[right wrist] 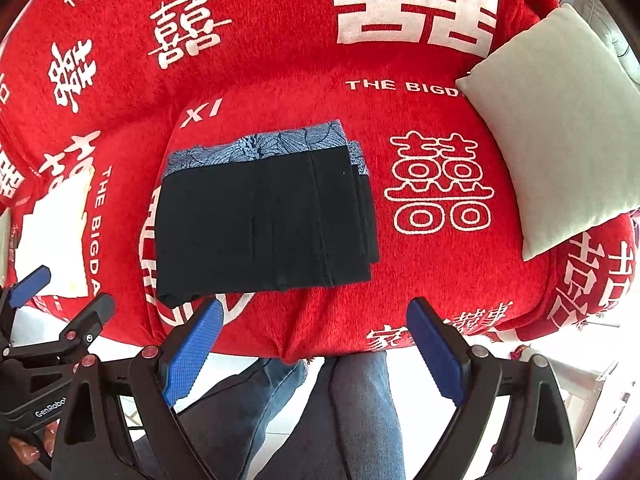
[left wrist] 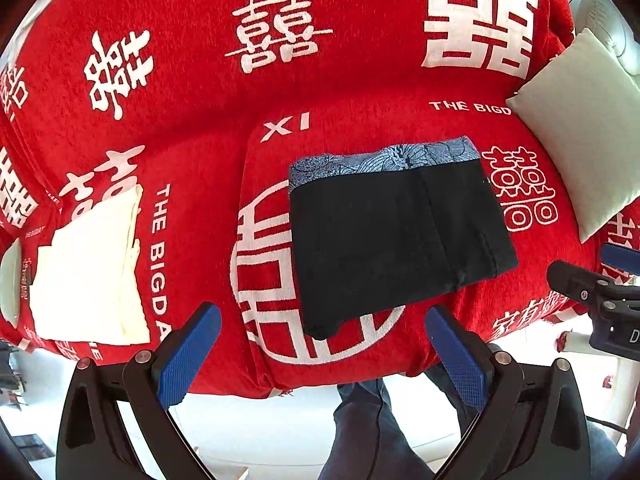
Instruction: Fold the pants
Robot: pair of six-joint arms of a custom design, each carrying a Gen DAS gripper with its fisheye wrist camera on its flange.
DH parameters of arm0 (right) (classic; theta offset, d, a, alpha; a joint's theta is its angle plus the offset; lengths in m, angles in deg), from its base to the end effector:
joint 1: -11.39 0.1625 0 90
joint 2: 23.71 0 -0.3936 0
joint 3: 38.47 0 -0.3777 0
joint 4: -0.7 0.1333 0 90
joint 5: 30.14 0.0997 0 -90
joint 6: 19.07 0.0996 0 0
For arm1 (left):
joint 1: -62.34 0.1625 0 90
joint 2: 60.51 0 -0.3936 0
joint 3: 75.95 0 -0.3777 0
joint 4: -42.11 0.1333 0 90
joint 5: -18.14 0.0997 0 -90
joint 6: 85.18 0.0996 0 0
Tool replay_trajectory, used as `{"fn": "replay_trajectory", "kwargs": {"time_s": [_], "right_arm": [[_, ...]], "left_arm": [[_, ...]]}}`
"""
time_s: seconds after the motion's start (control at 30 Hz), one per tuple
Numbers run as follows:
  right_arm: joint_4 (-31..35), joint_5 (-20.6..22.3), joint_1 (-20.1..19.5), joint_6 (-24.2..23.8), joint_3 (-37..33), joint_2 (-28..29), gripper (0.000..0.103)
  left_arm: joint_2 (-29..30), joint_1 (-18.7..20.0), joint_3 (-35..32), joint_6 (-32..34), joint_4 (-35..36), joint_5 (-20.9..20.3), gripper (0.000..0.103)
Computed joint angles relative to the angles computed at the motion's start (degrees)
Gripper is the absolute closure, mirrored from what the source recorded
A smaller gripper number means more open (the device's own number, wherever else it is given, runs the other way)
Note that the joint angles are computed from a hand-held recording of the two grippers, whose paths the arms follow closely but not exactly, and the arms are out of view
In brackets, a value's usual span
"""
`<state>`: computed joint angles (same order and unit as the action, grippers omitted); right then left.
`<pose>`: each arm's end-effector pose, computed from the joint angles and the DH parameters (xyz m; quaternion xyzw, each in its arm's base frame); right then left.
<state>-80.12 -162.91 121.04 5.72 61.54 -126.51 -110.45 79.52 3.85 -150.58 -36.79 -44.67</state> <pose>0.1900 -0.3367 0.4809 -0.0214 -0.9297 0.0896 0.3567 -0.5186 -0.3475 0.1434 0.1410 0.9033 -0.0845 0.3962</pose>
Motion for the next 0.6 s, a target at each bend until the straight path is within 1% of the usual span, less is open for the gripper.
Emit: {"fn": "replay_trajectory", "kwargs": {"time_s": [0.23, 0.4, 0.6], "right_arm": [[0.21, -0.76, 1.16, 0.23, 0.02, 0.55, 0.009], [0.05, -1.06, 1.37, 0.93, 0.15, 0.44, 0.009], [0.53, -1.58, 1.59, 1.61, 0.05, 0.55, 0.009]], "left_arm": [[-0.34, 0.23, 0.33, 0.16, -0.32, 0.09, 0.0], [-0.4, 0.28, 0.41, 1.6, -0.76, 0.32, 0.0], [-0.64, 0.39, 0.82, 1.81, -1.5, 0.06, 0.0]]}}
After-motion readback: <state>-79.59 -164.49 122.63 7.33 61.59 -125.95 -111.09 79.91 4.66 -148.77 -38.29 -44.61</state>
